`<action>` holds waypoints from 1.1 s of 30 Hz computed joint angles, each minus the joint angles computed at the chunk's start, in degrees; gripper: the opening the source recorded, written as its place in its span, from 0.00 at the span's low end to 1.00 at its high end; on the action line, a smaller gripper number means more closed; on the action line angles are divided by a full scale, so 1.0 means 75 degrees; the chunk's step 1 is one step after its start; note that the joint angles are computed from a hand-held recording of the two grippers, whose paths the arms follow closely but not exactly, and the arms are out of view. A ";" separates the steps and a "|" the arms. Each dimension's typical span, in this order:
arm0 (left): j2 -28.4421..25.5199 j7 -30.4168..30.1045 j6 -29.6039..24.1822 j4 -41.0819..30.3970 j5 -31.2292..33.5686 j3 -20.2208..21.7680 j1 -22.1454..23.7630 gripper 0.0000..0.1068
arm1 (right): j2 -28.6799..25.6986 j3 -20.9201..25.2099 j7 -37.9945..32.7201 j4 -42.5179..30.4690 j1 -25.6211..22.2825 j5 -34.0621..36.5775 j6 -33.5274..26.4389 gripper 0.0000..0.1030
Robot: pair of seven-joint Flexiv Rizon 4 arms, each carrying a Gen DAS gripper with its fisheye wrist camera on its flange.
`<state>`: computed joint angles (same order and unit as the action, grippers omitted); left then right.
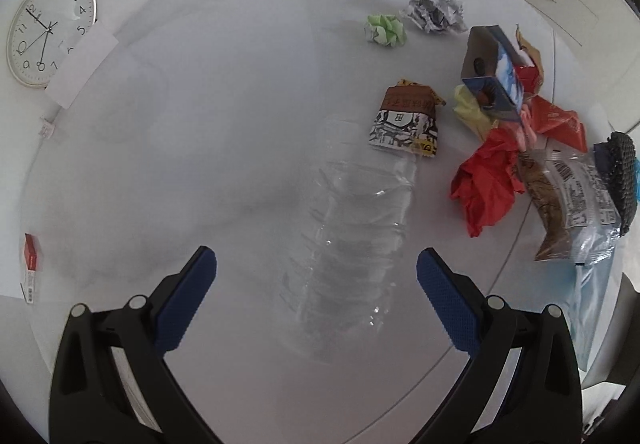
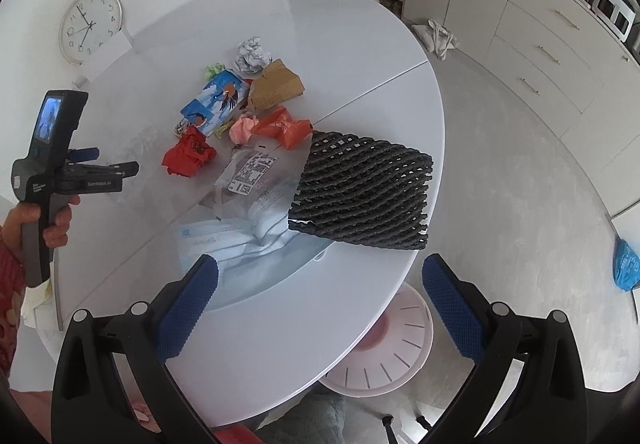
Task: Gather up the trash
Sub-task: 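Grasp the clear plastic bottle with the left tool while the right tool grasps the black foam net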
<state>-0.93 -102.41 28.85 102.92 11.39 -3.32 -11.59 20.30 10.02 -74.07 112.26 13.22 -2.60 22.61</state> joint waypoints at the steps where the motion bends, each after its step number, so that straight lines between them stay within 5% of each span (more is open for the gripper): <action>1: -0.0079 0.0170 0.0051 0.0014 -0.0102 0.0020 0.0037 0.90 | -0.0025 0.0007 -0.0053 0.0017 0.0013 -0.0028 0.0003 0.98; 4: -0.0198 0.0573 0.0236 0.0096 -0.0212 0.0047 0.0071 0.87 | -0.0152 -0.0032 -0.0365 0.0002 0.0066 -0.0073 -0.0080 0.98; 9: -0.0296 0.0834 0.0406 0.0145 -0.0093 0.0033 0.0003 0.60 | -0.0484 -0.0304 -0.1267 -0.0208 0.0092 0.0214 -0.0201 0.98; 19: 0.0291 0.0008 0.1017 0.0632 -0.0114 0.0022 -0.0088 0.59 | -0.1391 -0.1033 -0.2391 -0.1074 -0.0508 0.1584 -0.0219 0.97; 26: 0.1040 -0.0632 0.0789 0.0718 -0.0285 -0.0228 -0.0093 0.59 | -0.3012 -0.1287 -0.5783 -0.3231 -0.0804 0.2104 -0.2593 0.89; 33: 0.1398 -0.1601 -0.0076 0.0333 0.0111 -0.0729 -0.0304 0.59 | -0.4523 -0.0867 -0.7557 -0.4789 -0.1169 0.1675 -0.4389 0.89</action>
<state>9.55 -114.41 28.27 105.42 12.22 -8.79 -13.87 -13.62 3.52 -130.75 76.34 4.45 9.96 -10.30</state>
